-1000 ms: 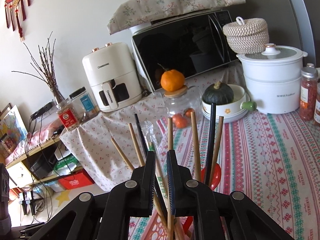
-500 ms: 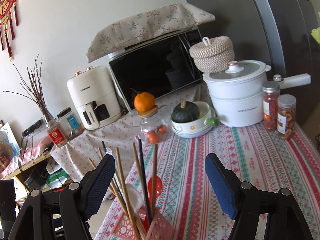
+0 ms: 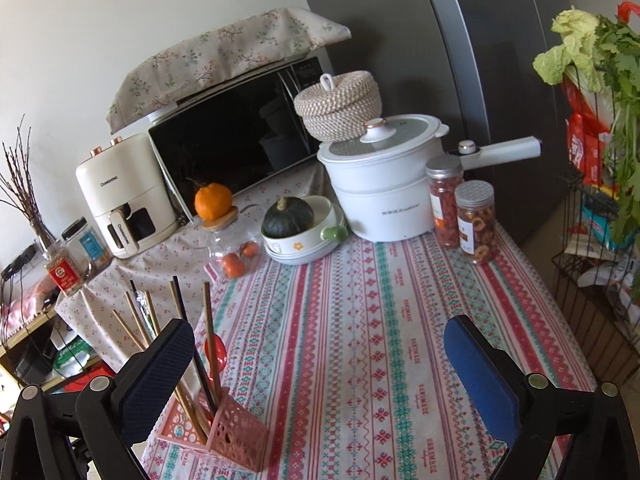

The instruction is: Organize utensils

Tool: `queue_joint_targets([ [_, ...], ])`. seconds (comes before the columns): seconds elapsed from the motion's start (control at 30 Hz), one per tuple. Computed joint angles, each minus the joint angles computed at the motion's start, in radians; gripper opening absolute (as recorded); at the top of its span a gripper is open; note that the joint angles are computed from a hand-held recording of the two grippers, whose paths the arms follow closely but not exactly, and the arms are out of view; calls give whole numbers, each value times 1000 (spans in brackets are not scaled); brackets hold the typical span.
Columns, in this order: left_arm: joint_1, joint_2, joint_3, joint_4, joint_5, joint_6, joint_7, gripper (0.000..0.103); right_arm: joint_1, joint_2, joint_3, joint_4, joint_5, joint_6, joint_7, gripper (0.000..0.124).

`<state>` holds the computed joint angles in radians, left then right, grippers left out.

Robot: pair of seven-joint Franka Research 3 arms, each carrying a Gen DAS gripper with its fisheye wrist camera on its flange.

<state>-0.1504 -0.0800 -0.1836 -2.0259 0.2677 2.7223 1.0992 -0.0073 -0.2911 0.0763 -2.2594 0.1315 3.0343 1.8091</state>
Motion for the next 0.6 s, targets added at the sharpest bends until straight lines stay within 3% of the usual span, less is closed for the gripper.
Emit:
queue_joint_targets([
  [0.1,-13,-26,-4,-6,-18,-23,30,103,-130,-53,107,-16,-141,-59,105,103],
  [0.33,-32,-102,-16,-50,4,-35,29,103,-196,-178,182,-68,-329,-162,194,103],
  [0.6,-53,-169,-18,-109,-24,-14,37,103,-131,-245,152,-100,-346,-275,213,103],
])
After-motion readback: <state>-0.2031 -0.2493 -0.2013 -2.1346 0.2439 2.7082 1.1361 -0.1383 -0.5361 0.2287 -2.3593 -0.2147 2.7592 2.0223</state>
